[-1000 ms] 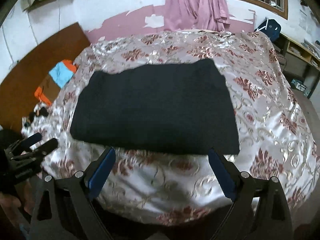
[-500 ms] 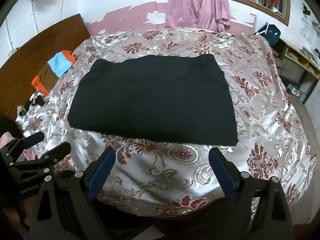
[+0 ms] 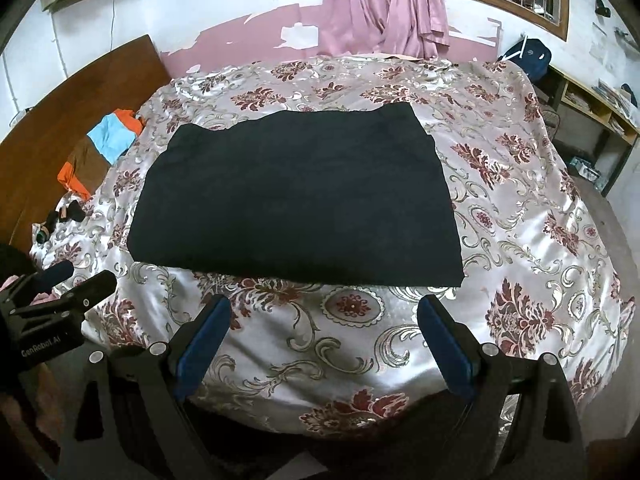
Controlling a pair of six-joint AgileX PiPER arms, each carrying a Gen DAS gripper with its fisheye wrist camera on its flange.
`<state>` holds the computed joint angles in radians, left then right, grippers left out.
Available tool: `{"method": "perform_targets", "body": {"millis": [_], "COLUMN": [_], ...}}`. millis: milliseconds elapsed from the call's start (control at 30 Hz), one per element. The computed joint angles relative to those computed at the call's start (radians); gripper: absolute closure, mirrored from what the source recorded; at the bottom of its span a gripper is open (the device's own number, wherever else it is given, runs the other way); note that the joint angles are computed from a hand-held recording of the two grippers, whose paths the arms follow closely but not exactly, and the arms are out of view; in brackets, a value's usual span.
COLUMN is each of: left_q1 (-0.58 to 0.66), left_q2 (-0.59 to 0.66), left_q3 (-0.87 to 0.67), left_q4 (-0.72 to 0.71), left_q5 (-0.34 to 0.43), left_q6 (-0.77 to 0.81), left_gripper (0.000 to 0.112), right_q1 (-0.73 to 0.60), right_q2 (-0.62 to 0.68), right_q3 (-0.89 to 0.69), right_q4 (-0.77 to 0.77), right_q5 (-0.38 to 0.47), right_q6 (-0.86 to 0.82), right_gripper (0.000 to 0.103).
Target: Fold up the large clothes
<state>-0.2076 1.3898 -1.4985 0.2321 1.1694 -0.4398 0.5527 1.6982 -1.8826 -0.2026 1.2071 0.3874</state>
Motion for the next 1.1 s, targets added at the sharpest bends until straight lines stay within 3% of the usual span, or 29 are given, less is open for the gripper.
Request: {"method": "perform_targets", "body": {"millis": [1100], "left_q1": [-0.005], "left_q2": [0.0], "left_q3": [0.008], "left_q4": [0.011], "left_q5": [-0.003], "left_q6": [0.0], "left_gripper": [0.017], "right_q1": [0.026], "right_q2": [0.017], "right_q3": [-0.024], "right_q4": [-0.009], "right_q5": [-0.002], "right_q6": [0.001], "right_gripper": [0.012]}}
